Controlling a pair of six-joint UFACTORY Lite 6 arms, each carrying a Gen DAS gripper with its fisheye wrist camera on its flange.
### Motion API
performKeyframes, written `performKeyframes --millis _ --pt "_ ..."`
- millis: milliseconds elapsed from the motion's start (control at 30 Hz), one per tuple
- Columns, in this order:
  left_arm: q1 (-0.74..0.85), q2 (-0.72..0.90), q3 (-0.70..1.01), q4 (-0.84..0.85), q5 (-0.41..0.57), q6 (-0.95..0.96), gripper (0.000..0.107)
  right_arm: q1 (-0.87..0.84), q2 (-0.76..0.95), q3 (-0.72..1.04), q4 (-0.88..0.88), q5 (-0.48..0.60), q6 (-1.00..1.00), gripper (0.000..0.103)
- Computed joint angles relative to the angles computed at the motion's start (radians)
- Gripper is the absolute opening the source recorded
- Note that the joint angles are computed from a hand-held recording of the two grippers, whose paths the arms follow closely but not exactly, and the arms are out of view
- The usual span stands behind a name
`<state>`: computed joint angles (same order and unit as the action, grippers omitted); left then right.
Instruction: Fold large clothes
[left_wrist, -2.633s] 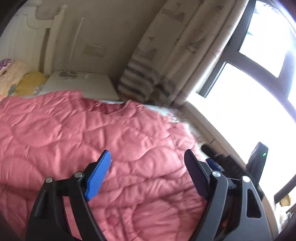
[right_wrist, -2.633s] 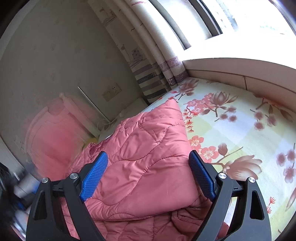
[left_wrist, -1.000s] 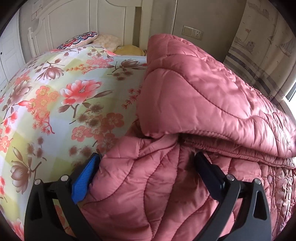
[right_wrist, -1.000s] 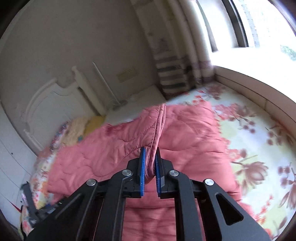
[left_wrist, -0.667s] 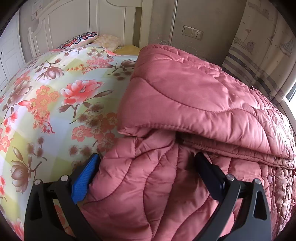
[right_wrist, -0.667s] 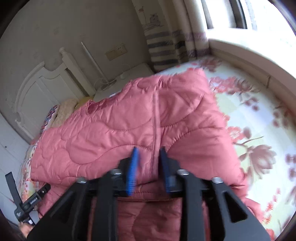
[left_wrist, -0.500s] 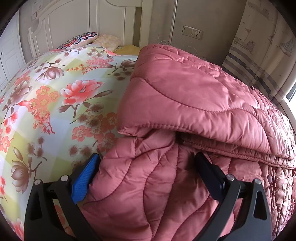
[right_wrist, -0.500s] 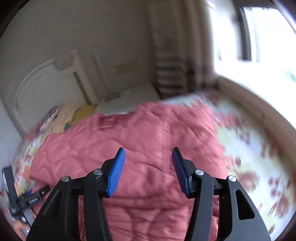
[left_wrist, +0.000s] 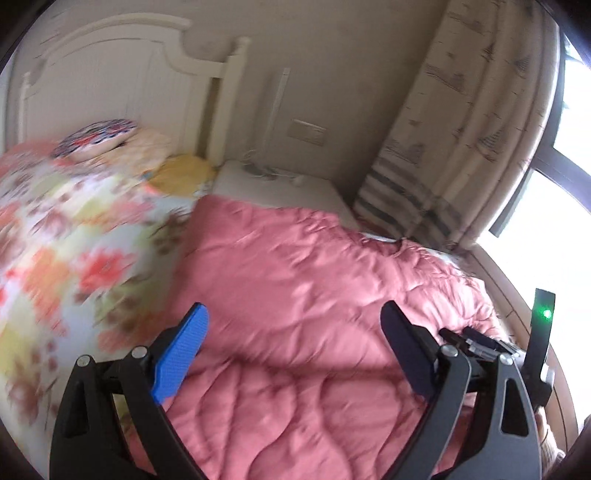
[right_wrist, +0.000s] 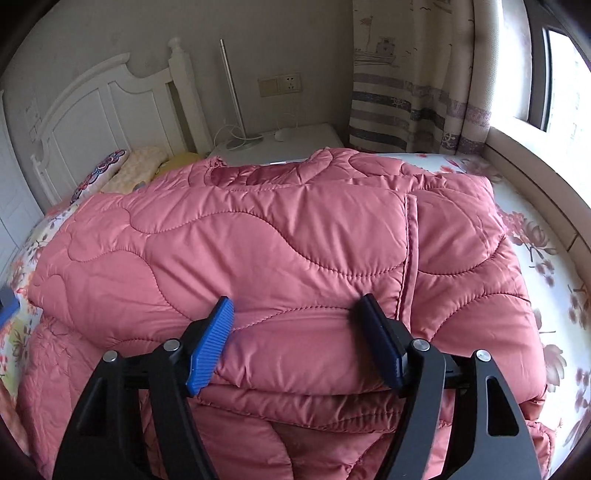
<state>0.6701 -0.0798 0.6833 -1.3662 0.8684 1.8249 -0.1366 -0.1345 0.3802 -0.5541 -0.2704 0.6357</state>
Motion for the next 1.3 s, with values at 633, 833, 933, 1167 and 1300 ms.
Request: performKeyframes --millis 633,833,933,1167,1300 --pt "-0.225 0.606 0.604 0.258 -0.144 -0.472 0.1 -0.073 -0.001 -0.023 -0.338 -0.12 0.319 0.075" --pt "-0.244 0.565 0.656 0.263 -0.102 -0.56 0.1 -0.103 0.008 -0.023 -0.4 -0.159 0.358 0.075" --pt "-0.289 0.616 0.751 0.315 -0.172 -0.645 0.1 -0.112 0.01 -0.022 -0.42 -0.17 0.375 0.075" --pt "-0.38 0.799 0.993 0.596 -0.201 -0.947 0.1 -0.136 0.019 -0.021 -0.468 -0.205 0.4 0.076" --pt "-0.388 0.805 1.059 0.552 -0.203 -0.949 0.101 -0.146 0.024 -0.019 -0.484 -0.214 0.41 0.078"
